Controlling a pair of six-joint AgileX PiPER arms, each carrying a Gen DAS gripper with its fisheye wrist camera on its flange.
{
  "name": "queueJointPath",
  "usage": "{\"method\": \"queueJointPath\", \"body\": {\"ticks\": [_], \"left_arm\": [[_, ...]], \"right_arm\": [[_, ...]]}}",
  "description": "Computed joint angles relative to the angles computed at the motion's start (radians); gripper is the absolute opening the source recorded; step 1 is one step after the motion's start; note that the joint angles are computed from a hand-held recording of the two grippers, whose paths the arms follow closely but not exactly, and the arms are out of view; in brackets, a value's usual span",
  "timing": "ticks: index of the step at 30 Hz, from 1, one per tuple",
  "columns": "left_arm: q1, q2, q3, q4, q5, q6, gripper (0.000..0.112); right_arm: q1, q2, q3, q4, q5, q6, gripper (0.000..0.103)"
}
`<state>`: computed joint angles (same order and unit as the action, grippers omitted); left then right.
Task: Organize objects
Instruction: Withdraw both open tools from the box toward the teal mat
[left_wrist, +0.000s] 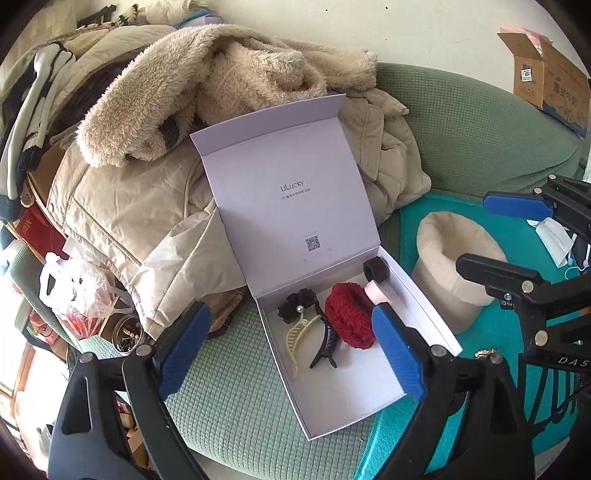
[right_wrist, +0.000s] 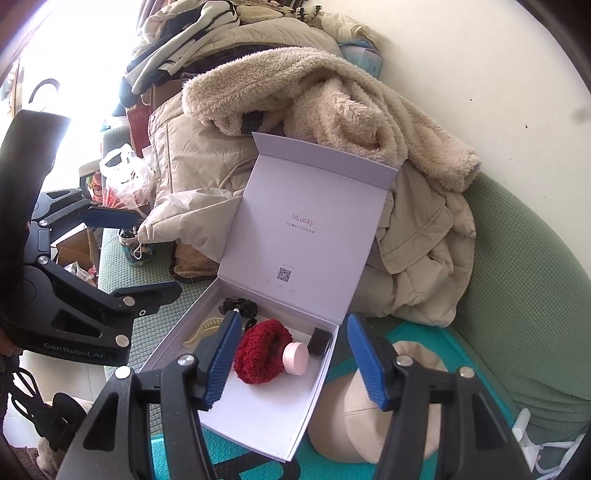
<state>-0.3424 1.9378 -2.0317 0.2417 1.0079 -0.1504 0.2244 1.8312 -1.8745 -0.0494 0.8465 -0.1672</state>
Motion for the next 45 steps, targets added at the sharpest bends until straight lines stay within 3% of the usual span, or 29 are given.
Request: {"method": "queueJointPath", "body": {"ticks": [8,10,13,27,38,45], "left_arm": [[-0.078,-0.167,0.161,0.052,-0.003,-0.072,0.090],[-0.099,-0.204,0.199,0.063,0.000,-0.098,0.090],[-0.131,-0.254,0.254,0.076,0.003,-0.135,0.091],[-0.355,-0.370,0.504,0.198,-0.001,-0.338,0.091],[-0.495,-0.411,0.691,0.213,-0.110,-0.494,0.091],[-0.557,-0.361,0.763,0.154,-0.213,-0.503,0.091]], "right_arm": [[0.031,-0.147,0.141,-0.064,-0.004,0.059,0.061],[0.039,-0.192,0.189,-0.080,-0.014,0.079,0.068],[0.052,-0.256,0.261,-0.107,-0.029,0.108,0.069],[0.017,-0.514,0.637,-0.071,-0.110,0.123,0.069],[-0.114,-0.651,0.901,0.095,-0.184,-0.013,0.069],[-0.172,-0.718,1.029,0.123,-0.217,-0.056,0.069]]}}
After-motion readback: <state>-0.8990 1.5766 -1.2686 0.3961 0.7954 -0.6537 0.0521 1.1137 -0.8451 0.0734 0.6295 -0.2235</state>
